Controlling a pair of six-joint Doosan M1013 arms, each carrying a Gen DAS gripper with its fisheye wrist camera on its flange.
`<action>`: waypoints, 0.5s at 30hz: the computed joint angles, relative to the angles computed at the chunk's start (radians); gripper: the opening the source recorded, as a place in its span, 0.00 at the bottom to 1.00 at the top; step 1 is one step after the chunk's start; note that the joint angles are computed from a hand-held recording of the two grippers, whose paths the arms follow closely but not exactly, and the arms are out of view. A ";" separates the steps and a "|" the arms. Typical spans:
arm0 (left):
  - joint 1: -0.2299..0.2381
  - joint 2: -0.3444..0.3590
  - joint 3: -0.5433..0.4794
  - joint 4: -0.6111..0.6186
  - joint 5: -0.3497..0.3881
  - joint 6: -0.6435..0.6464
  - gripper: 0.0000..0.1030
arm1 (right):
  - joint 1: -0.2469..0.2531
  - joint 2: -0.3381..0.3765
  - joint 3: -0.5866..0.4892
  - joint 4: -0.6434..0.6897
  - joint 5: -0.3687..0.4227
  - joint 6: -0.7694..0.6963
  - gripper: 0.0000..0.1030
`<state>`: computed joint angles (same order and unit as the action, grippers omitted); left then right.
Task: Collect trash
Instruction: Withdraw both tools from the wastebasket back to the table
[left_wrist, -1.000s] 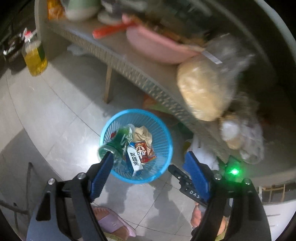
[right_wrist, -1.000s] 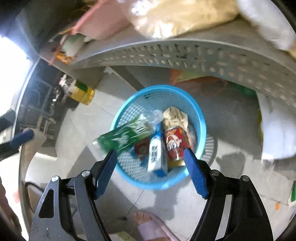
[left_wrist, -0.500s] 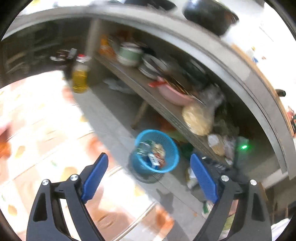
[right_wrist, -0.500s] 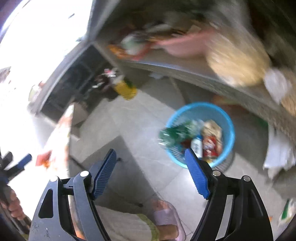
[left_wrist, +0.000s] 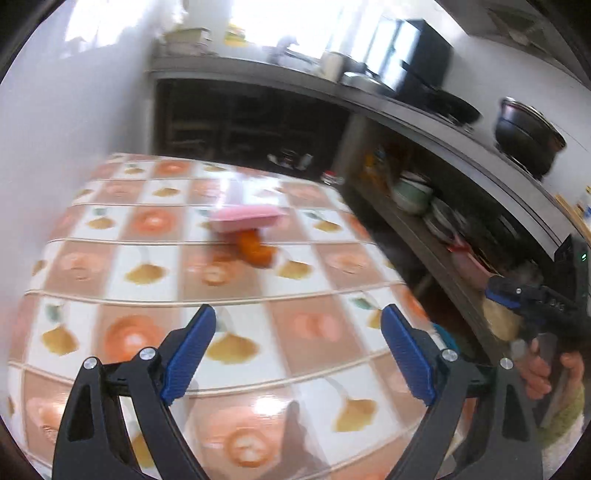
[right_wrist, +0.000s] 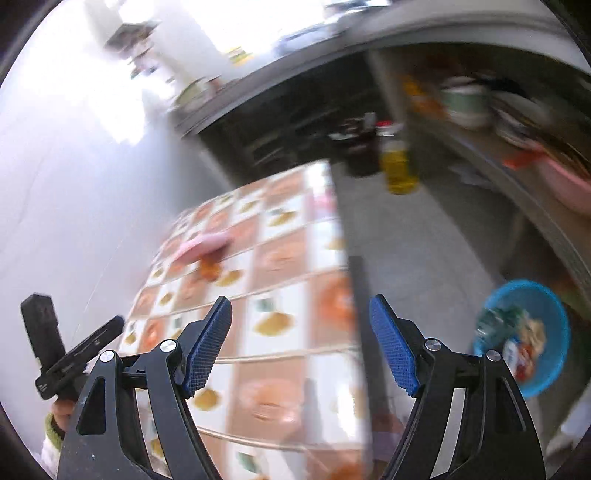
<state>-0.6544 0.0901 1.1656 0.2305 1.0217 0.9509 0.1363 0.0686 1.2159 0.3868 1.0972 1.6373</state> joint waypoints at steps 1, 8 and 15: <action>0.005 -0.013 0.018 0.008 -0.008 -0.013 0.86 | 0.016 0.012 -0.012 -0.002 0.006 -0.015 0.71; 0.039 -0.047 0.075 0.023 -0.020 -0.053 0.86 | 0.132 0.145 -0.156 0.005 0.093 -0.083 0.71; 0.056 -0.006 0.005 0.102 0.030 -0.001 0.86 | 0.176 0.250 -0.274 0.005 0.169 -0.060 0.60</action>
